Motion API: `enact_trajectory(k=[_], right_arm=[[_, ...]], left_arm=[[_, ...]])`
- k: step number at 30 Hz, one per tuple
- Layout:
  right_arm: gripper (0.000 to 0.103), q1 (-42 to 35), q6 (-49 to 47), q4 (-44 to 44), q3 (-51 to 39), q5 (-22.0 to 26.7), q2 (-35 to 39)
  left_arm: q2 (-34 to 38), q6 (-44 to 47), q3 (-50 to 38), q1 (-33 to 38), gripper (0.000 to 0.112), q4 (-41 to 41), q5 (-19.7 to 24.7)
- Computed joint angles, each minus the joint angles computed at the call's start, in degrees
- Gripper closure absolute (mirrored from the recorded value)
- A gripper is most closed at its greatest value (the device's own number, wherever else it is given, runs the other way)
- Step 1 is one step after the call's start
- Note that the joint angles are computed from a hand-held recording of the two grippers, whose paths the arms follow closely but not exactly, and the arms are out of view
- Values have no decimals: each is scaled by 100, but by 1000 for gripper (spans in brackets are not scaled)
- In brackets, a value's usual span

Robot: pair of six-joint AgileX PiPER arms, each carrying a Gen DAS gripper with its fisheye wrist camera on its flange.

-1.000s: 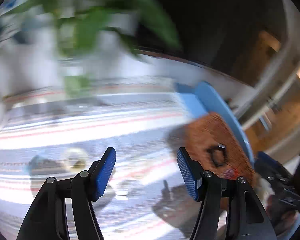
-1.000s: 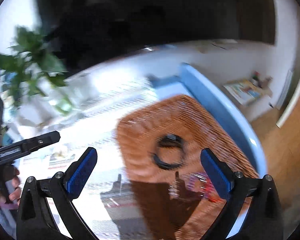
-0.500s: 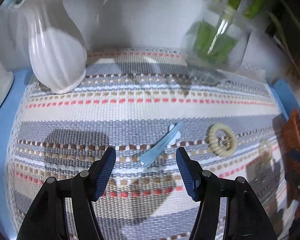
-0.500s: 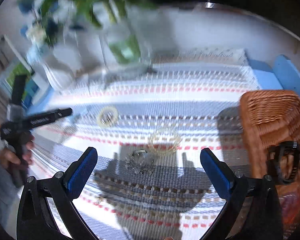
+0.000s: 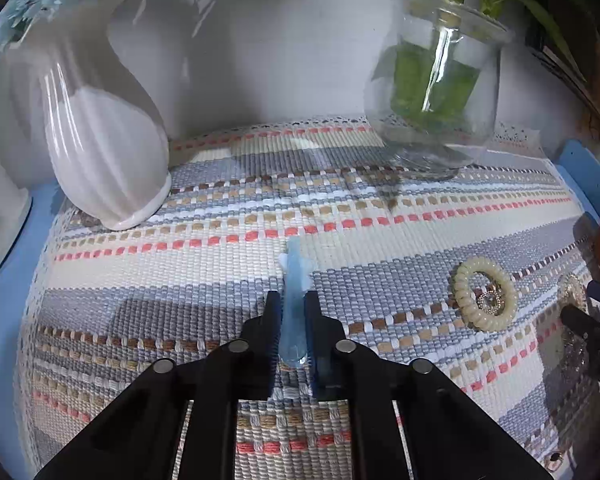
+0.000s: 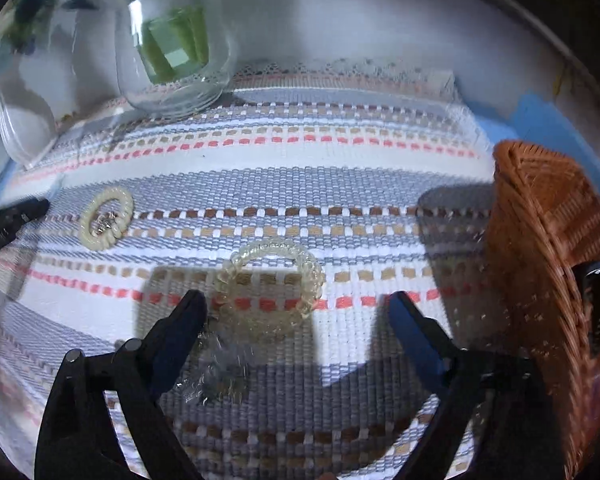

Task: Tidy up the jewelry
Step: 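Move the left tool toward the blue hair clip while the right tool approaches the clear coil tie, then close the left tool on the blue hair clip while the right tool grasps the clear coil tie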

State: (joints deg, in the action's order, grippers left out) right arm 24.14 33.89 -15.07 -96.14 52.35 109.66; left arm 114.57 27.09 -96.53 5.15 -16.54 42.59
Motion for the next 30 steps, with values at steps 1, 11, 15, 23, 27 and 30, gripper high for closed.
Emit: enact_trajectory(k=[1,11,15,23,27,30], right_arm=[[23,36,79,-102,14,-41,-4],[63,-168,-155,493,-293,-138,59],[63,-272,-262,698,-105,-252,-78],[63,-195,-453,461,248,-410,-698],[63,-189,-564,400,474,-452,-1050],[63,-386,-785,737,728,-597,-1359]], left_arm=[[-6,43,18,25,101,-69,-21],[-273,83,-281,219,101,-641,448],[-433,-178,-435,81,101,-466,566],[-791,-188,-591,-309,101,-695,886],[-863,-364,-662,-658,101,-659,882],[-839,-635,-779,-1016,101,-413,924]])
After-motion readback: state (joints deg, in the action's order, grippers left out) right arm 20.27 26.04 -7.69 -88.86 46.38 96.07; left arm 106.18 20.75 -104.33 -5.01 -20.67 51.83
